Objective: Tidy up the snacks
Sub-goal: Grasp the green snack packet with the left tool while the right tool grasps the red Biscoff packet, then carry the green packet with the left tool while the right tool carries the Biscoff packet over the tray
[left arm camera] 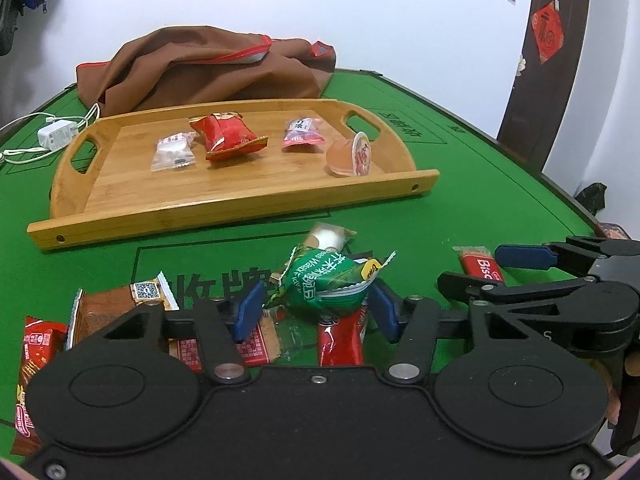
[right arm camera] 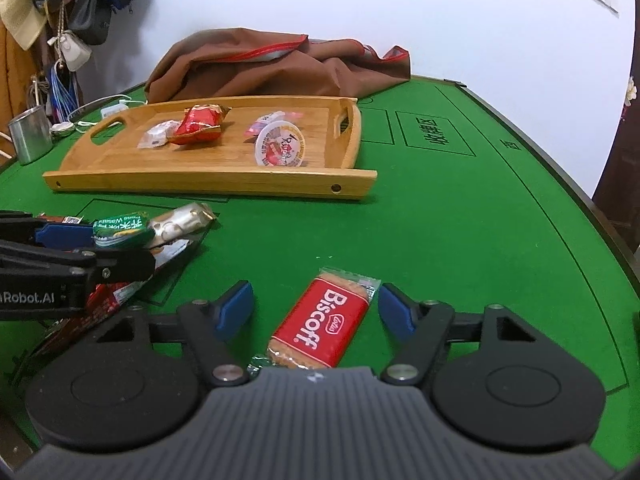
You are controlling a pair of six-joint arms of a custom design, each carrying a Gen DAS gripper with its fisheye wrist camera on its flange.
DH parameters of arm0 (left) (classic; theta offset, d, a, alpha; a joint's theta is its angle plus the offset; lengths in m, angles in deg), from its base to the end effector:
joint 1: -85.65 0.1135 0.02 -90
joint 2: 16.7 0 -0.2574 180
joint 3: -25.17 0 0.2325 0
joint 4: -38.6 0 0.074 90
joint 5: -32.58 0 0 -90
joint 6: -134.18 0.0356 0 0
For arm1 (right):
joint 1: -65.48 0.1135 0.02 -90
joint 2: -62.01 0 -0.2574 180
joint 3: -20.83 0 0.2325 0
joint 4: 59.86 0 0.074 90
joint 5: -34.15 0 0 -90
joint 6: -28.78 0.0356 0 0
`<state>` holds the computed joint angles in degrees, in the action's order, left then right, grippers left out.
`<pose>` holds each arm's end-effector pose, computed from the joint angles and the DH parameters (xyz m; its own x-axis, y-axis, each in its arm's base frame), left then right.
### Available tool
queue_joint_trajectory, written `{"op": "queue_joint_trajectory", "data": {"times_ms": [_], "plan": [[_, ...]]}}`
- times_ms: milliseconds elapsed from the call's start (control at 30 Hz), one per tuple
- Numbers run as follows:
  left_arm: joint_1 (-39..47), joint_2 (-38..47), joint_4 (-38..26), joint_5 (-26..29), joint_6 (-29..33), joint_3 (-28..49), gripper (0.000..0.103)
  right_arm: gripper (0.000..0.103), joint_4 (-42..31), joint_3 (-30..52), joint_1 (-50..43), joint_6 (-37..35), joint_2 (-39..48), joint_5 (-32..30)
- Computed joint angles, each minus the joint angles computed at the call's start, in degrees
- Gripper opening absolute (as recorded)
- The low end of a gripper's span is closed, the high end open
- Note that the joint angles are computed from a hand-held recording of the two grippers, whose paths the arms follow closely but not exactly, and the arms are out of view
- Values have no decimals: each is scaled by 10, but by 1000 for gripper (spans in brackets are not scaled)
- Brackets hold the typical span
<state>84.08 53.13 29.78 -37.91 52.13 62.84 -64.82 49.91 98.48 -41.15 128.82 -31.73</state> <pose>0.2089 -0.0176 0.1608 -0.6108 0.1472 -0.7780 0.3659 0.9238 -0.1125 0.1596 0.0863 0.1356 -0.6182 -0.0280 -0.7855 -0.0351 0.9994 -0.0080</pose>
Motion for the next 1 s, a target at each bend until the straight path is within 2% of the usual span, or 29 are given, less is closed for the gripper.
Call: {"op": "queue_joint_trajectory", "data": {"times_ms": [167, 400, 467, 533, 567, 800, 867, 933, 1000], "plan": [[-2, -4, -1, -6, -1, 0, 53, 70, 4, -4, 6, 0, -4, 11], [7, -24, -4, -15, -2, -4, 51, 48, 9, -9, 9, -2, -6, 17], [9, -24, -3, -22, -3, -4, 43, 45, 10, -8, 9, 1, -5, 20], [10, -20, -2, -29, -9, -2, 22, 44, 9, -8, 6, 0, -7, 15], [12, -16, -3, -29, -10, 1, 21, 44, 9, -8, 5, 1, -8, 14], [24, -17, -3, -23, -7, 0, 22, 43, 1, -5, -5, 3, -17, 4], [24, -17, 7, -28, -10, 0, 28, 43, -2, -4, -7, 2, -19, 5], [20, -7, 18, -36, -18, 6, 43, 43, -4, -3, -8, 3, -23, 6], [18, 7, 27, -41, -30, 14, 47, 43, -5, -3, -8, 5, -27, 8]]}}
